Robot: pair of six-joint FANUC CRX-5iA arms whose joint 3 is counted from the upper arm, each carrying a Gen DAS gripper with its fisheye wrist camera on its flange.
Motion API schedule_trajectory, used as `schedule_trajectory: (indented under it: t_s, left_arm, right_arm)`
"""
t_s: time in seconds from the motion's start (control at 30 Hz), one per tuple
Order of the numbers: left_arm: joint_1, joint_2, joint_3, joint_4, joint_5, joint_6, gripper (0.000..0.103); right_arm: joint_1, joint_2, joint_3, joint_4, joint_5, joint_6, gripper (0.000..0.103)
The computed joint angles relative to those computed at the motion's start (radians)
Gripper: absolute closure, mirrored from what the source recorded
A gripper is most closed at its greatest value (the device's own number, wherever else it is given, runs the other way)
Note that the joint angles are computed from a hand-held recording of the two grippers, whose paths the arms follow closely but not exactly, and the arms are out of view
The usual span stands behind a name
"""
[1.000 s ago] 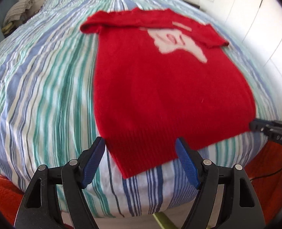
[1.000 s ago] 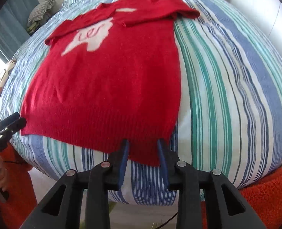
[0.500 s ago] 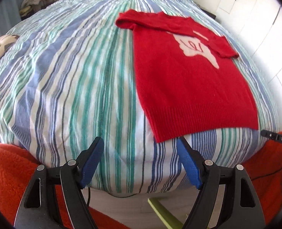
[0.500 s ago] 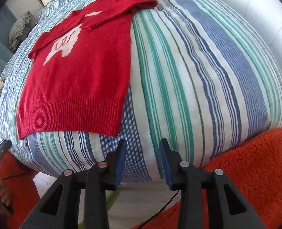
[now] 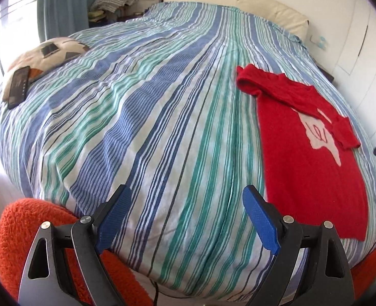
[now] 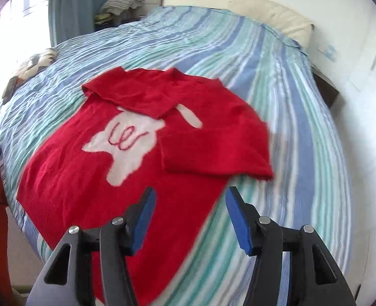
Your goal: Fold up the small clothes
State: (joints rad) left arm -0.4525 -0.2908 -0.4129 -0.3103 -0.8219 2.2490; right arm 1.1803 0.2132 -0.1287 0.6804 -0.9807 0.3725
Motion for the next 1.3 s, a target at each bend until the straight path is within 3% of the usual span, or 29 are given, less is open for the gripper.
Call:
schedule_trajectory:
  t_s: [0.03,0.13,0.23,0.27,0.3,0.37,0.4,0.47,0.57,0.63,0.77,0.9,1.13,1.3]
  left_arm:
    - [0.001,-0.006,-0.004,0.002,-0.001,-0.009,0.013]
    - [0.003,0.008,0.001,0.009,-0.004,-0.017,0.013]
    - [0.018,0.019,0.000,0.028,-0.004,-0.024,0.013]
    - [0.025,0.021,-0.002,0.038,-0.005,-0.027,0.013]
    - [0.033,0.020,-0.006,0.047,-0.005,-0.028,0.013]
    - [0.051,0.010,-0.022,0.070,0.007,-0.033,0.013]
    - [0.062,0.004,-0.030,0.083,0.013,-0.037,0.013]
    - [0.078,0.002,-0.041,0.104,0.021,-0.041,0.013]
    - [0.084,0.011,-0.042,0.120,0.020,-0.047,0.013]
    - [0.069,0.022,-0.029,0.102,0.010,-0.037,0.013]
    - [0.030,0.042,-0.001,0.058,-0.010,-0.019,0.013]
    - [0.000,0.057,0.016,0.031,-0.021,-0.022,0.013]
    - [-0.002,0.050,0.014,0.023,-0.025,-0.018,0.013]
    - [0.003,0.064,0.018,0.032,-0.033,-0.023,0.013]
  right_arm:
    - [-0.029,0.045,0.041,-0.030,0.053,0.058,0.046]
    - [-0.071,0.165,0.153,-0.096,0.094,0.162,0.046]
    - [-0.107,0.274,0.263,-0.183,0.063,0.198,0.051]
    - [-0.117,0.287,0.273,-0.193,0.057,0.177,0.078]
    - [-0.123,0.266,0.242,-0.170,0.074,0.121,0.096]
    - [-0.131,0.167,0.107,-0.076,0.149,-0.064,0.097]
    - [-0.126,0.125,0.051,-0.007,0.126,-0.163,0.099]
    - [-0.124,0.012,-0.083,0.106,0.073,-0.344,0.099]
    - [-0.117,-0.143,-0.235,0.165,-0.116,-0.529,0.099]
    - [-0.113,-0.234,-0.310,0.148,-0.245,-0.615,0.099]
    - [-0.118,-0.379,-0.425,0.080,-0.333,-0.757,0.099]
    - [-0.138,-0.436,-0.482,0.002,-0.281,-0.796,0.099]
    - [-0.145,-0.506,-0.580,-0.119,-0.253,-0.989,0.100]
    - [-0.135,-0.543,-0.617,-0.134,-0.222,-1.030,0.100]
